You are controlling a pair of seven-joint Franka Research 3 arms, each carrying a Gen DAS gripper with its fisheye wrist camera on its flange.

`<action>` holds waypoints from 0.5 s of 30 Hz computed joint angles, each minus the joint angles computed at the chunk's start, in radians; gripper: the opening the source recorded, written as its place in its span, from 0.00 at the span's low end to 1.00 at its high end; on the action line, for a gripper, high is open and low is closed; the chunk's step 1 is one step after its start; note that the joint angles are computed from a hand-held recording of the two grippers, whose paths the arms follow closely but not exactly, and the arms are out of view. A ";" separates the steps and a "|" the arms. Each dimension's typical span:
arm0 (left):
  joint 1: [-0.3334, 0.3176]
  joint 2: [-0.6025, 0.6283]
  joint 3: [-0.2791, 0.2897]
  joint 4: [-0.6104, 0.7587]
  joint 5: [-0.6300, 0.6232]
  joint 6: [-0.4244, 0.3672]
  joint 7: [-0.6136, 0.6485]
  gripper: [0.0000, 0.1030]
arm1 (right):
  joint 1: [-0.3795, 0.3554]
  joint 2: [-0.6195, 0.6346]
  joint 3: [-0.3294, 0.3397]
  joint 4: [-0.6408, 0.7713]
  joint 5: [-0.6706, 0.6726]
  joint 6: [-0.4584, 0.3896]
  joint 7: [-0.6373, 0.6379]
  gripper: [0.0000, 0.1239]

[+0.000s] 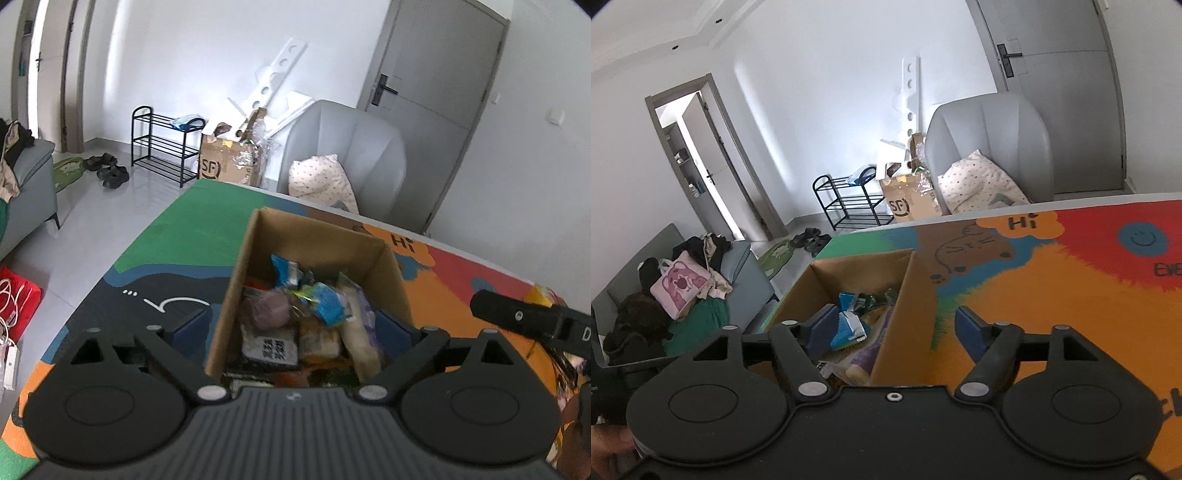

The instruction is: Organize snacks

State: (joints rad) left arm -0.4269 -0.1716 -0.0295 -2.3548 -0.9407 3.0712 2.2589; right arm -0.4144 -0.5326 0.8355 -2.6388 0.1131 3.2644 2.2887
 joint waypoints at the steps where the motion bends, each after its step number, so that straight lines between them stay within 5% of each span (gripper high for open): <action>1: -0.004 -0.009 0.000 -0.007 -0.002 -0.007 0.009 0.94 | 0.010 -0.009 -0.010 -0.009 0.002 0.000 0.000 0.60; 15: -0.093 -0.127 0.047 -0.121 0.189 0.013 -0.122 0.95 | 0.088 -0.197 -0.066 -0.111 -0.017 -0.078 0.066 0.83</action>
State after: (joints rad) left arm -0.5202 -0.2984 0.0176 -2.4762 -0.7512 3.0841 2.1372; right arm -0.3263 -0.7297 0.7693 -2.7497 0.0957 3.1861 2.3545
